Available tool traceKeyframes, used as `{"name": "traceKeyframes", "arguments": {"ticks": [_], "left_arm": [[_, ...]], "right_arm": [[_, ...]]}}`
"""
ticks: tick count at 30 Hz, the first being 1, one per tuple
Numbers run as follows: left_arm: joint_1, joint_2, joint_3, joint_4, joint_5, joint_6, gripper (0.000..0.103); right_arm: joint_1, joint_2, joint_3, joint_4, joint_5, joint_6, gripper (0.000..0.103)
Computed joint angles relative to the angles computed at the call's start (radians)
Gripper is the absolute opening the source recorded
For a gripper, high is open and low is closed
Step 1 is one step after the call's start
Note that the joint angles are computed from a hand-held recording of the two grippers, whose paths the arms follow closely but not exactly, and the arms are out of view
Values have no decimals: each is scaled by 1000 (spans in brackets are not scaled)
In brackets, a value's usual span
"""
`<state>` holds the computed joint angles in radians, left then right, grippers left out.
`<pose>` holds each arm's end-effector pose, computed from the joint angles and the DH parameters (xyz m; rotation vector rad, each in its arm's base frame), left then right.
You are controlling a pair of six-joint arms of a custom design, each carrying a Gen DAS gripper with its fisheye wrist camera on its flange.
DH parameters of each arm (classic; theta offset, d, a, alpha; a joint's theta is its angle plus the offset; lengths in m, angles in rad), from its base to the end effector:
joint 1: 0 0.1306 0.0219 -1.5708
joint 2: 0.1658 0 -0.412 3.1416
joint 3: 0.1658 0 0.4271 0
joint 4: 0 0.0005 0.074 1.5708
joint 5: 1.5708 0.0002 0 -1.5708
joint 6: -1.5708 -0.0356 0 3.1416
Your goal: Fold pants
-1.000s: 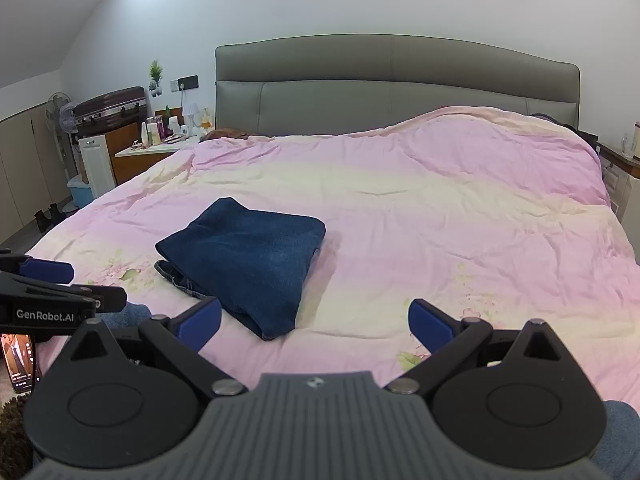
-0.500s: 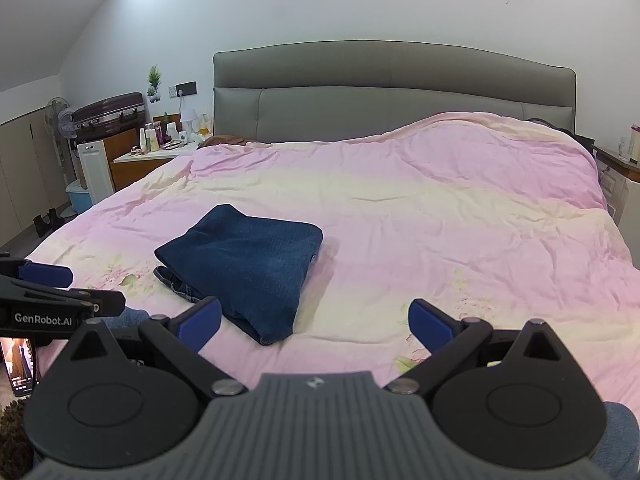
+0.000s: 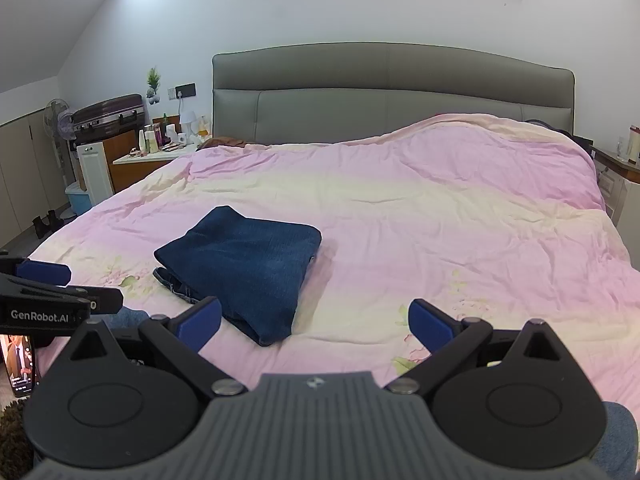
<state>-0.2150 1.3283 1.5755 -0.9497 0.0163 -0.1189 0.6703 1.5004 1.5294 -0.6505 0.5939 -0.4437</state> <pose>0.4765 -0.1052 0.5749 0.3864 2.2411 -0.0692 0.4610 0.3394 0.4927 0.0885 2.0726 0.0243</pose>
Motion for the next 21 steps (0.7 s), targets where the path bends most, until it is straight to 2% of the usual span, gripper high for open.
{"name": "traceKeyframes", "arguments": {"ticks": [16, 21], "left_arm": [[3, -5, -1, 11, -8, -9, 85], [14, -9, -2, 15, 14, -2, 85]], "right_arm": [[2, -4, -6, 2, 4, -3, 96], [1, -4, -5, 2, 3, -2, 96]]}}
